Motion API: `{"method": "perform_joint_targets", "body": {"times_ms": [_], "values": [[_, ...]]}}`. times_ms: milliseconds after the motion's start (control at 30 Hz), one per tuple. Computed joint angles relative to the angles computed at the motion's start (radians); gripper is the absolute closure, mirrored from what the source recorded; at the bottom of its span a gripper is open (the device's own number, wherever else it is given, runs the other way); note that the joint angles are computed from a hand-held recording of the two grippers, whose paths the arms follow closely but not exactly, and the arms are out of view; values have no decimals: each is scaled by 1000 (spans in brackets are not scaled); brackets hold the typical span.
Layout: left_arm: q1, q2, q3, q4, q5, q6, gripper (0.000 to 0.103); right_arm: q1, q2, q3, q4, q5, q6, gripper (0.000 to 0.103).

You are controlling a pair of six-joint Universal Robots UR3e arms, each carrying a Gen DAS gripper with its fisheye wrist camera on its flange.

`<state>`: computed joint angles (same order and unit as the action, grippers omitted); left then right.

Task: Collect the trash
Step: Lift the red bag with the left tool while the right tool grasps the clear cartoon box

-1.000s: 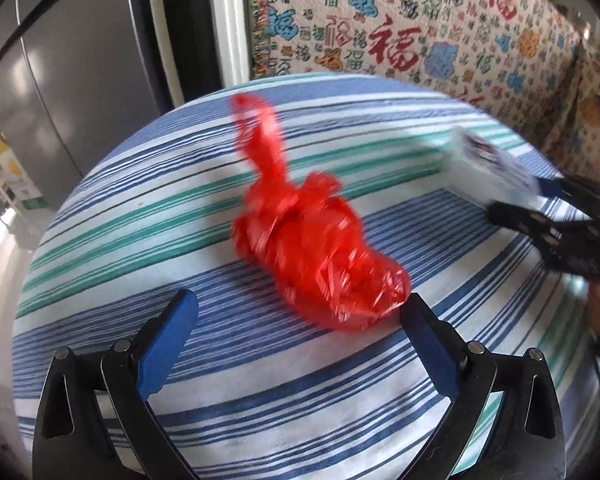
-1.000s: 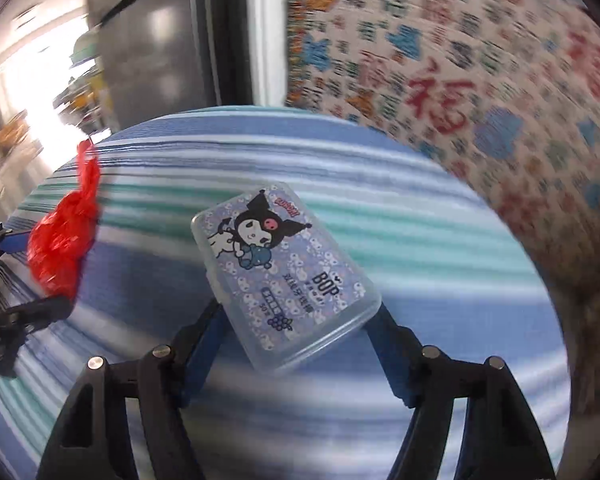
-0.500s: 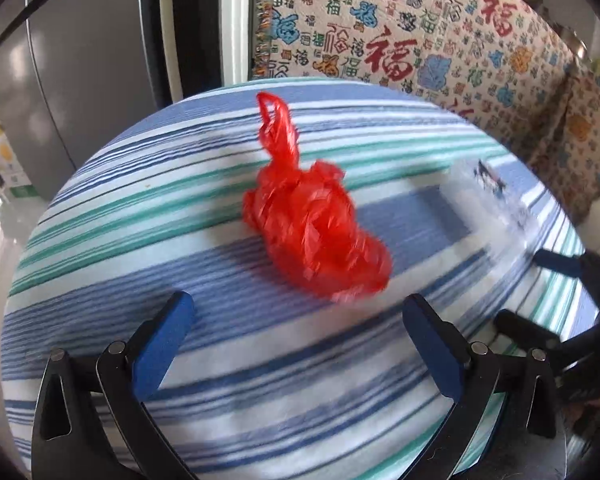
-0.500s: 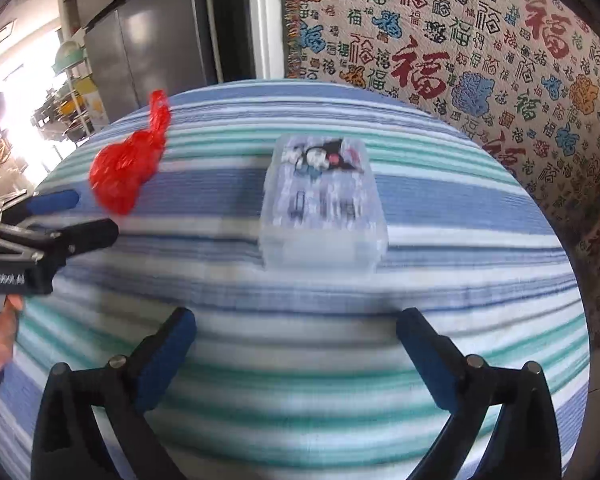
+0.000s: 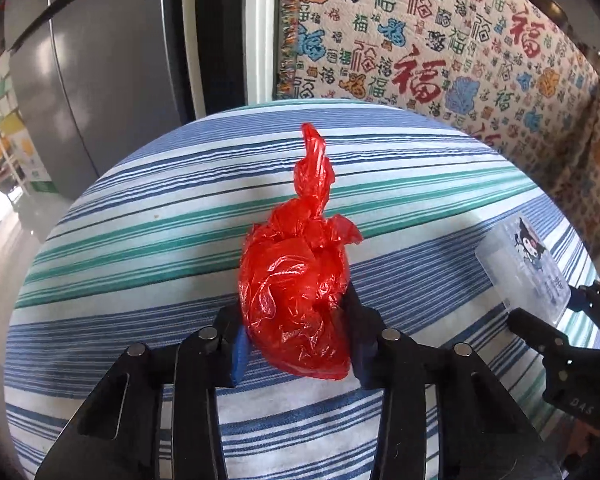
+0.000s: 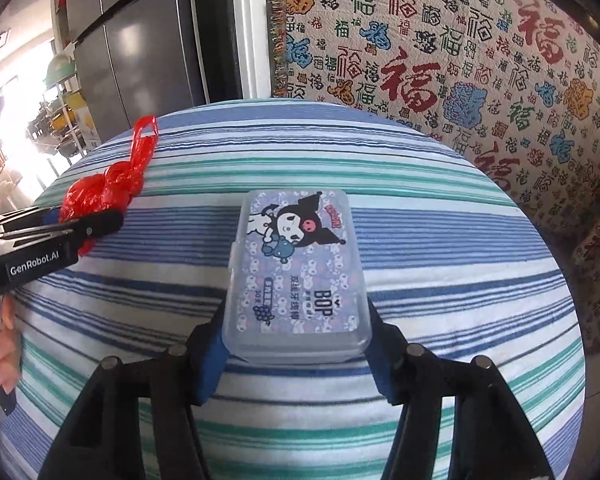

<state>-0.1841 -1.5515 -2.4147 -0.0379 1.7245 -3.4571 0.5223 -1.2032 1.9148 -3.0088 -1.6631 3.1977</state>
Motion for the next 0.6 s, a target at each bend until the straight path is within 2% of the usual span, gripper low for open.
{"method": "perform_joint_targets", "body": {"times_ms": [100, 233, 467, 600], "values": [[-19, 9, -16, 23, -4, -25, 66, -7, -46, 44, 8, 10, 5, 42], [-121, -19, 34, 22, 83, -43, 67, -22, -106, 112, -14, 35, 15, 42], [-233, -12, 94, -9, 176, -52, 67, -42, -210, 213, -27, 40, 17, 42], [-255, 0, 113, -45, 167, -54, 67, -52, -264, 256, -1, 30, 8, 42]]}}
